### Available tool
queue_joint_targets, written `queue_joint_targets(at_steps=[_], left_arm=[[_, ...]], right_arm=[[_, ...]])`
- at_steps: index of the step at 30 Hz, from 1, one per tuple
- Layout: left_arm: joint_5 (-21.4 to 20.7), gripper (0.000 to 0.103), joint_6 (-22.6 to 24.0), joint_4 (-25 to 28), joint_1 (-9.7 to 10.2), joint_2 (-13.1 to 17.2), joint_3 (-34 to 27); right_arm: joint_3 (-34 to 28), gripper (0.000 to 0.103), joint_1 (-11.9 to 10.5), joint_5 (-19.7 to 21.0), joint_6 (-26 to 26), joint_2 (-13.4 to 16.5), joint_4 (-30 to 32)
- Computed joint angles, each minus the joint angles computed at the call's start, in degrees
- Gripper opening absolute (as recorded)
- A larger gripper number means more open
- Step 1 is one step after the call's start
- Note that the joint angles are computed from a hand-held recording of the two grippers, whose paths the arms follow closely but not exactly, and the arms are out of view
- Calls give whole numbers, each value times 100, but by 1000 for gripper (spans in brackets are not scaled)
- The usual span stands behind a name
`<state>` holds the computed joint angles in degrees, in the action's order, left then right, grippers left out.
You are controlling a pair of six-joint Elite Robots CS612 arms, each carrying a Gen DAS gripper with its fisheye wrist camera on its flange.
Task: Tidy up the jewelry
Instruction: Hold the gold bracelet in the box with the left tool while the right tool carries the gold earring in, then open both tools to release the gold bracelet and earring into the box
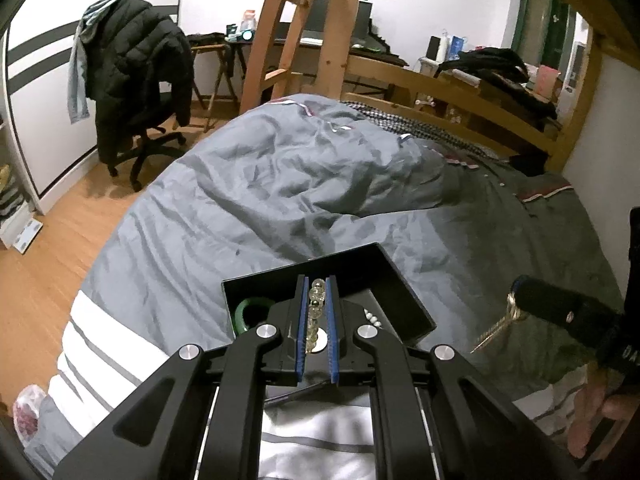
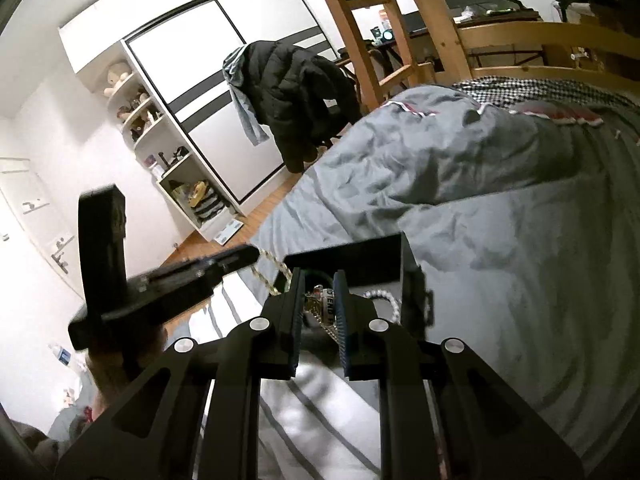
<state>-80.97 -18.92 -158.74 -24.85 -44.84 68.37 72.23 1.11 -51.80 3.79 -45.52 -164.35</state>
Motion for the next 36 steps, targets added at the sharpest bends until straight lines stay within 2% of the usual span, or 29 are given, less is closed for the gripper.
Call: queue_joint_targets(at_steps=[8, 14, 25, 27, 29, 31, 33, 35, 36], left_arm=[[7, 8, -177, 181, 33, 7, -43], [-82, 8, -399, 378, 85, 41, -110], [-136, 8, -483, 565, 103, 73, -177], [-139, 13, -493, 577, 106, 75, -182], [-119, 37, -519, 561, 104, 74, -177], [-24, 46, -500, 484, 90, 66, -154], [-40, 47, -502, 440, 93, 62, -143], [-71, 60, -528, 375, 103, 61, -129], [-64, 62, -533, 324, 102, 53, -109]], right_arm=[[-605, 16, 175, -150, -117, 278, 608], [-834, 16, 261, -385, -167, 420, 1049], [-1039, 16, 274, -513, -97, 607, 1383], [-1114, 18, 282, -557, -70, 639, 1478], [-1201, 19, 278, -529, -34, 682, 1547], [-1246, 32, 282, -573, -9, 698, 1574], [-1173, 67, 279, -594, 105, 674, 1310], [-1071, 77, 268, -618, 198, 628, 1025], [-1029, 80, 266, -657, 190, 592, 951]])
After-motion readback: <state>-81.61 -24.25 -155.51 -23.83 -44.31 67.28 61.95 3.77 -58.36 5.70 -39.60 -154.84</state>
